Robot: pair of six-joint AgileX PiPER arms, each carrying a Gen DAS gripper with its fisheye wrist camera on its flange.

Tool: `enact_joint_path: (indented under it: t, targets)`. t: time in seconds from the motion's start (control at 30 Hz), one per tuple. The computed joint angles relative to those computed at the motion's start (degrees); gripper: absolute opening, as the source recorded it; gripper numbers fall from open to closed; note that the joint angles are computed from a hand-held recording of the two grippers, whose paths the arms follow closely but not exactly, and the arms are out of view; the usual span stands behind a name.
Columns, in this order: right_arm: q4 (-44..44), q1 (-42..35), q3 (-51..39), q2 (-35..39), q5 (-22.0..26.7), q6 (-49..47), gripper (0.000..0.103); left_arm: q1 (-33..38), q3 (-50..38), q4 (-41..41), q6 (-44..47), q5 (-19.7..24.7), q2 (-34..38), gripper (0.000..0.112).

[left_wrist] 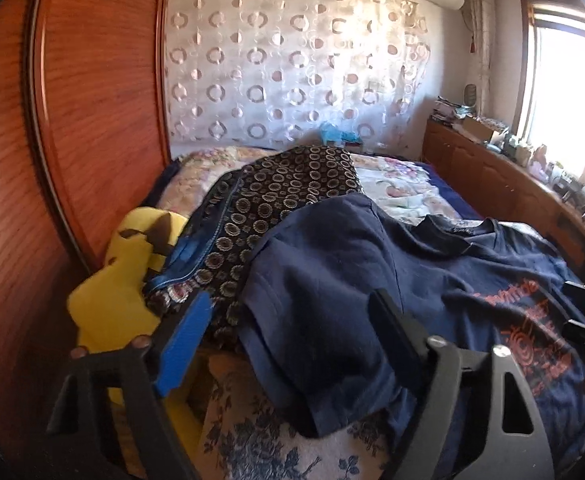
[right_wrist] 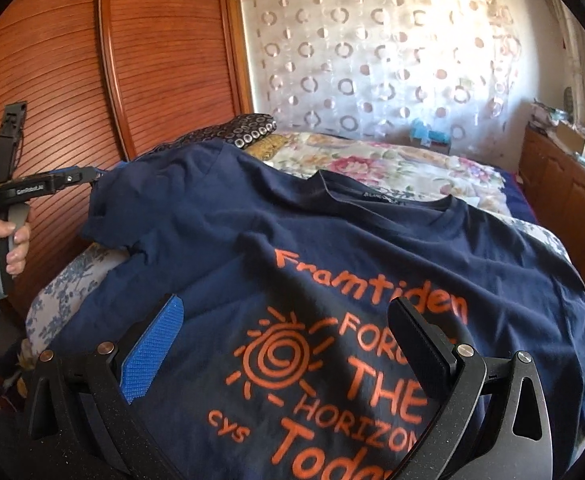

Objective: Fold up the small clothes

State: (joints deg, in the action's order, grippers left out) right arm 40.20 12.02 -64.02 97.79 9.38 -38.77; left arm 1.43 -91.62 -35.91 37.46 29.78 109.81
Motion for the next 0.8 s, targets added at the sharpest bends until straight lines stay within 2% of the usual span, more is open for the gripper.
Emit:
enact_joint_path:
  t: [0.1,0.2,0.33,0.37,0.43,0.5,0.6,0.8]
  targets:
    - [-3.47,-0.78,-4.67,2.7,2.72,3.23,0.103,0.66,-3.76,0.24,-2.22,3.4,2.1,0.056]
    - [-3.21,-1.56,-9.05,5.32,5.57,3.45,0.103,0.6,-7.78,3.46,-5.77,6.71,4.72,0.044]
    - [-6.44,-2.3,-16.51,10.0,10.21,6.2,0.103,0.61,-12.45,8.09,-11.02,9.91,7.91,0.04]
    - [-7.29,-2.5,-18.81,11.37,11.67,6.97,0.103,0.61,-13.23,8.66,-11.86,10.76,8.52,0.034]
    - [-7.75,-3.12,-22.97,13.77,14.39,7.56,0.103,0.23,-13.58,10.09,-12.88,10.84,8.71,0.016]
    - [-7.64,-3.64,-25.83,15.43,16.21,7.68,0.103,0.12,-13.21,9.87,-12.05,11.01,8.02,0.007]
    - [-7.0,-4.36,-29.0,17.71,17.94,7.13,0.103,-0.58,-14.25,10.51,-11.48,12.2,7.48,0.002]
    - [-6.28,-5.68,-31.64,20.26,19.52,6.99,0.103,-3.25,-17.06,11.0,-11.02,15.04,5.9,0.0]
